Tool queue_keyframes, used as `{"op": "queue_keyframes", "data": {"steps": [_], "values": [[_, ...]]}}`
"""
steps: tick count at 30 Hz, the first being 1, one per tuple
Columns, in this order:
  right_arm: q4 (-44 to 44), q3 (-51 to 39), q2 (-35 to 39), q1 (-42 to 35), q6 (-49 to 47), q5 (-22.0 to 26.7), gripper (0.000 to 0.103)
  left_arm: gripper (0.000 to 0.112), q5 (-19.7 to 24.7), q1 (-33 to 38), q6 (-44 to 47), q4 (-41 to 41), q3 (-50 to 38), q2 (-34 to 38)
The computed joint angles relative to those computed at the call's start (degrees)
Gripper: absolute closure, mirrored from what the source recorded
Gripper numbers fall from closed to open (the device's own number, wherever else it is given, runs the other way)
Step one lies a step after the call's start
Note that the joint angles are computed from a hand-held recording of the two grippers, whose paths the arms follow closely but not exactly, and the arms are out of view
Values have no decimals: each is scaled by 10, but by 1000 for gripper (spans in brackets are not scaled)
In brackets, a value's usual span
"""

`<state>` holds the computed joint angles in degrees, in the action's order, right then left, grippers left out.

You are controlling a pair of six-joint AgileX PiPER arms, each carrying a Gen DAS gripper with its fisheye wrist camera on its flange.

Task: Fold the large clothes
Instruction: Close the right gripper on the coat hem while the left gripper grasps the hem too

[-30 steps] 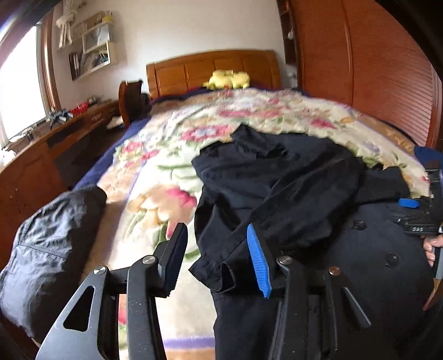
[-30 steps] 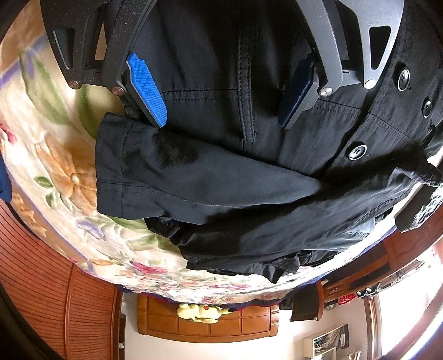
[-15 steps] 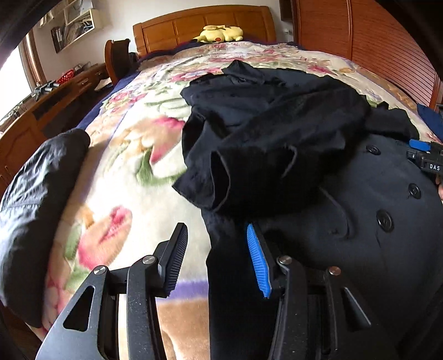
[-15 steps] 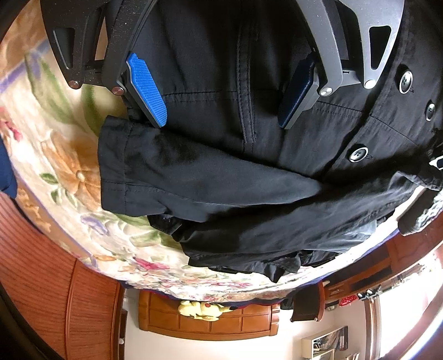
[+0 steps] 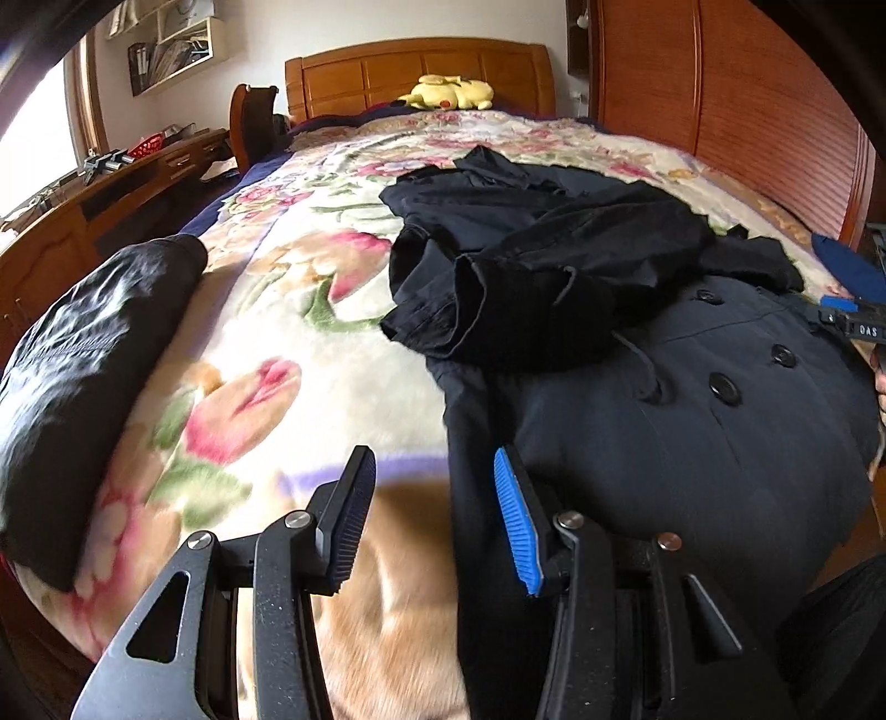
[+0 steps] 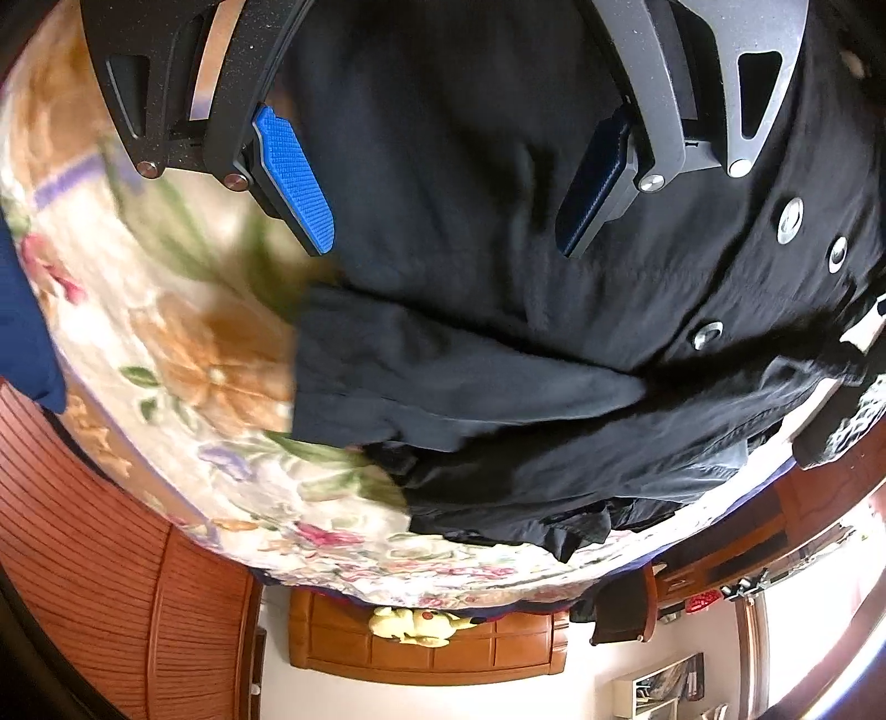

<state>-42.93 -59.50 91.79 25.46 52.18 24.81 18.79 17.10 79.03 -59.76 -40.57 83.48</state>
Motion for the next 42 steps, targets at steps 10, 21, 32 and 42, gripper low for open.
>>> {"op": "queue_keyframes", "data": {"steps": [10, 21, 32, 42], "values": [[143, 152, -155, -72, -172, -51, 25, 66, 103, 108, 204, -147, 84, -61], [204, 145, -156, -53, -257, -41, 37, 69, 138, 147, 271, -190, 123, -72], [234, 125, -114, -57, -295, -52, 44, 72, 146, 152, 302, -223, 146, -74], [263, 106, -106, -39, -332, -27, 69, 74, 173, 177, 310, -217, 161, -83]]}}
